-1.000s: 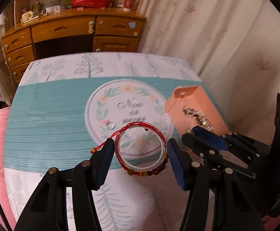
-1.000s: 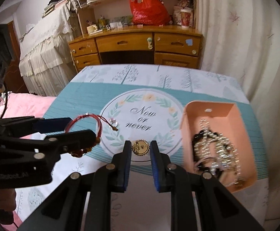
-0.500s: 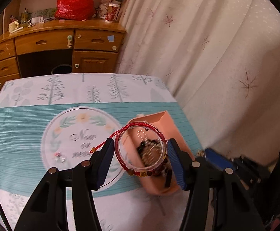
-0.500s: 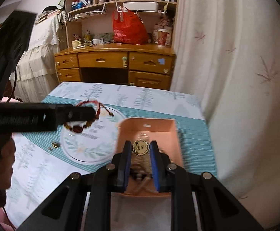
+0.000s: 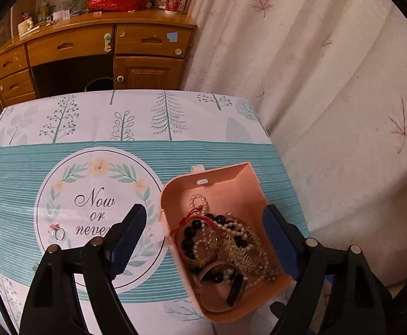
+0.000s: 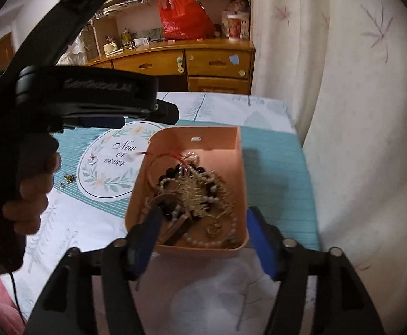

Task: Organize jewelry
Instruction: 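Carry the red bracelet and gold coin into the pink box and release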

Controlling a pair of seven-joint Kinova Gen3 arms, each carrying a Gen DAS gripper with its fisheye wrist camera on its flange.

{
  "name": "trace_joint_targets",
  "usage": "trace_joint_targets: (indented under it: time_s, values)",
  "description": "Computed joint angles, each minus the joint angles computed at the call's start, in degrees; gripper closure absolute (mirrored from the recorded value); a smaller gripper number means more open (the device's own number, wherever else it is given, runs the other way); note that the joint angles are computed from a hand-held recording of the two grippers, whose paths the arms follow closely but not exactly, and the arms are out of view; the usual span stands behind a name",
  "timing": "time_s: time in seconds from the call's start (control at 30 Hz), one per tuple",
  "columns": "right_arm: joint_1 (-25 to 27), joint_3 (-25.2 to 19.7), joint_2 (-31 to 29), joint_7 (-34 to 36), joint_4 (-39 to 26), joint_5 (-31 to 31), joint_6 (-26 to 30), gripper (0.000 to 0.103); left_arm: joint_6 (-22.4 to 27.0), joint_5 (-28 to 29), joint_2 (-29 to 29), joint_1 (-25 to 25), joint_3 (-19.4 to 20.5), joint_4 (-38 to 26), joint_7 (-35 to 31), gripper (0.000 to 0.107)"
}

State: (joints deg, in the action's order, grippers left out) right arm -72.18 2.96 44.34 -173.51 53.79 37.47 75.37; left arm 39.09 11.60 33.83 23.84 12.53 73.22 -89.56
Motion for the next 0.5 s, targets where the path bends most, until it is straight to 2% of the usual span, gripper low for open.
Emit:
trace_joint_targets:
  time_s: [0.17,0.27,0.37,0.5]
  values:
    - [1.3,-0.6,-1.3,-1.0,2.3,-1.0,-2.2,0.034,1.3,-3.7,0.2,2.6,-3.1,-1.2,3.5,0.022]
    - [1.6,-0.7,-2.3,-3.4,4.4,-1.2,-4.6,0.033,2.9,-7.0,-0.1,2.9,-4.2,-2.1,3.2,0.022]
    - [3.0,-1.3,-4.1,-6.3,7.2,-1.9,-9.0,0.028,7.3,-12.5,-0.4,3.5,-6.1,-4.4,1.0,0.016]
    - [3.0,-0.7,-5.8,-9.7,9.5,-0.4,-12.3,0.024,12.6,-17.5,-0.9,3.4,-8.1,-6.6,-0.6,0.015]
